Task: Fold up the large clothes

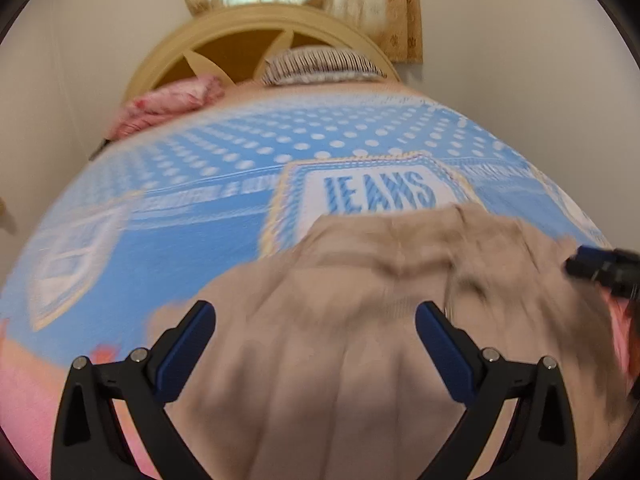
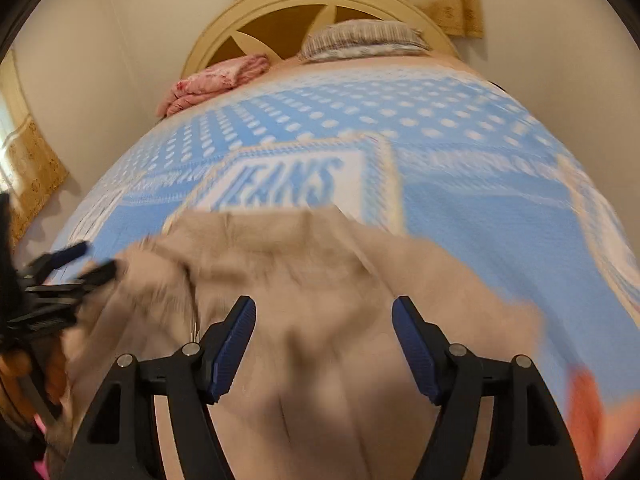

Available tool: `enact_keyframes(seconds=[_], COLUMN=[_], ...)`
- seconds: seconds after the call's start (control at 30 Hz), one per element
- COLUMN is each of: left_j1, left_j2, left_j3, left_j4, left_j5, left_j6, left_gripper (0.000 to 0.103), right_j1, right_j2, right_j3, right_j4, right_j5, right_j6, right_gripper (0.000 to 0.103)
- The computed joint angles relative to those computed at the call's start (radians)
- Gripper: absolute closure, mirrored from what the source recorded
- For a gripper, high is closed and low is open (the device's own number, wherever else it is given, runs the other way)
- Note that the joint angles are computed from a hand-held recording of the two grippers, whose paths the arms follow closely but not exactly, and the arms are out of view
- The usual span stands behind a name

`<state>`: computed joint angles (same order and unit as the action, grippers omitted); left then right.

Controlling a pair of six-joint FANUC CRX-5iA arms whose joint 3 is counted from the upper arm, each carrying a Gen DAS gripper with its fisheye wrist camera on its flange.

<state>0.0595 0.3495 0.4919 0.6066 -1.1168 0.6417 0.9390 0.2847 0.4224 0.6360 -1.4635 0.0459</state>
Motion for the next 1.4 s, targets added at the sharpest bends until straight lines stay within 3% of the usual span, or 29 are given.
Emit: enact_keyframes(seconds=[0.1, 0.13, 0.23, 0.37, 0.43, 0.67, 0.77, 0.87, 0.93, 1.0, 1.03, 1.1, 1.2, 1.23, 1.4], left_j1=[0.145, 0.223, 0.373, 0.507, 0.553, 0.604, 0.611, 0.616, 0.629, 0.64, 0.646, 0.651, 0.664, 0.672, 0.716], left_j2=[-0.144, -0.187, -0.234, -0.297, -0.29, -0.342, -0.364, -0.368, -0.357, -0.348, -0.338, -0.327, -0.299, -0.295, -0.302], left_j3=[-0.21, -0.279, -0.371, -0.494, -0.506, -0.616, -0.649, -0.66, -0.653, -0.644, -0.637, -0.633, -0.621, -0.619, -0.606], left_j4=[0.088, 0.132, 0.17, 0.158, 0.142, 0.118, 0.133, 0.144, 0.157, 0.153, 0.152, 0.152, 0.181, 0.196, 0.272], left_j5=[-0.016, -0.057, -0.168, -0.209, -0.276, -0.329, -0.338, -0.341, -0.382, -0.424, -0.456, -0.484, -0.534, -0.549, -0.614], left_j6=[-0.178, -0.23, -0.296, -0.374, -0.374, -0.429, -0.464, -0.479, -0.501, -0.521, -0.523, -0.519, -0.508, -0.511, -0.566], left_gripper=[0.0, 0.0, 0.0, 0.0, 0.0, 0.0, 0.0, 0.002, 0.017, 0.033, 0.043, 0.046, 0.081, 0.087, 0.091], right_j1=[0.174, 0.223, 0.416, 0.583, 0.655, 0.76, 0.772, 0.776, 0.783, 0.805, 0.817, 0.823, 0.821, 0.808, 0.826], right_j2=[-0.1, -0.115, -0.139, -0.106, -0.095, -0.072, -0.051, -0.073, -0.067, -0.091, -0.113, -0.106, -0.093, -0.085, -0.049], right_j3=[-0.096, -0.109, -0.15, -0.142, -0.143, -0.17, -0.166, -0.224, -0.226, -0.283, -0.331, -0.333, -0.336, -0.322, -0.255], right_j4=[0.024, 0.027, 0.035, 0.012, -0.006, -0.046, -0.014, 0.023, 0.034, 0.078, 0.113, 0.129, 0.16, 0.169, 0.272], right_j5=[-0.106, -0.14, -0.257, -0.385, -0.416, -0.367, -0.331, -0.235, -0.24, -0.197, -0.161, -0.165, -0.162, -0.16, -0.228], right_j6=[-0.178, -0.223, -0.412, -0.621, -0.724, -0.914, -0.909, -0.951, -0.949, -1.022, -1.08, -1.087, -1.088, -1.072, -1.005], right_gripper=[0.032, 0.032, 0.031, 0.031, 0.031, 0.031, 0.031, 0.04, 0.046, 0.075, 0.078, 0.084, 0.091, 0.093, 0.096])
